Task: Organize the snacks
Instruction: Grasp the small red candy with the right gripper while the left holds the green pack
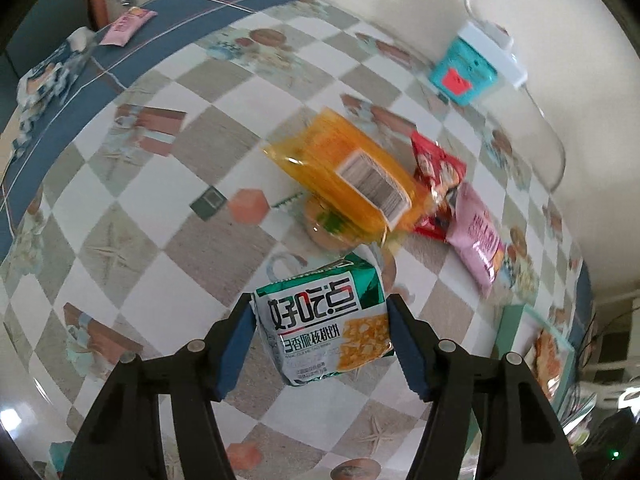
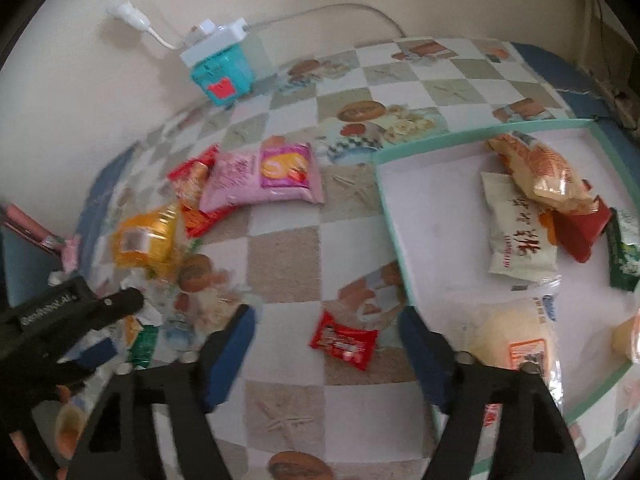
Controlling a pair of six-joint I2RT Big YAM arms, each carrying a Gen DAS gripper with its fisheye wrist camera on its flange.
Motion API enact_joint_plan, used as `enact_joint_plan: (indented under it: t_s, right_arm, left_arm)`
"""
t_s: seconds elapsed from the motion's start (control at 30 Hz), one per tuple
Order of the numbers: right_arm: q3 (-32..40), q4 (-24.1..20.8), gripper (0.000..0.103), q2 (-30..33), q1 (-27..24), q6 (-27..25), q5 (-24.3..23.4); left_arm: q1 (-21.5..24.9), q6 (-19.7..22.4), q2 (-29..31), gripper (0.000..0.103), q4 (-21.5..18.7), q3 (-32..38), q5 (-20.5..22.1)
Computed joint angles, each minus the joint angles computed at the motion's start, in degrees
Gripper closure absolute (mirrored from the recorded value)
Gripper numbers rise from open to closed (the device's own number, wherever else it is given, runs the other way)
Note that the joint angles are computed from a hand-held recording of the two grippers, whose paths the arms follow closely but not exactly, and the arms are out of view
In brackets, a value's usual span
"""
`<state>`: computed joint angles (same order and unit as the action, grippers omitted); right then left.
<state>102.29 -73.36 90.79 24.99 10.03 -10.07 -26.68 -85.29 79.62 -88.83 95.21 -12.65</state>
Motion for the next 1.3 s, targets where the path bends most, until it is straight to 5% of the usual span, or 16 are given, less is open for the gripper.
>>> enact_joint_plan:
  t_s: [0.37, 0.7, 0.9, 1.3]
  right_arm:
    - [-0.1, -2.4, 0.049, 1.9, 1.1, -1.9, 0.4]
    - [-0.2, -3.0, 0.058, 3.2, 3.1, -3.5, 7.4]
    - [-0.7, -2.5, 0.076, 3.0, 3.8, -4.9, 10.3]
    - [0.8, -2.4, 0.081, 1.8, 1.9, -2.6, 5.9]
  left_arm:
    - [0.8, -1.0, -2.4, 0.036, 2.8, -2.7, 0.6]
    - [1.5, -1.6, -3.9, 0.036, 4.4, -4.5, 1.5]
    - [1.5, -1.6, -4.2, 0.036, 4.3, -4.5, 1.4]
    - [0.7, -1.4, -3.7, 0.036, 2.0, -1.7, -1.3]
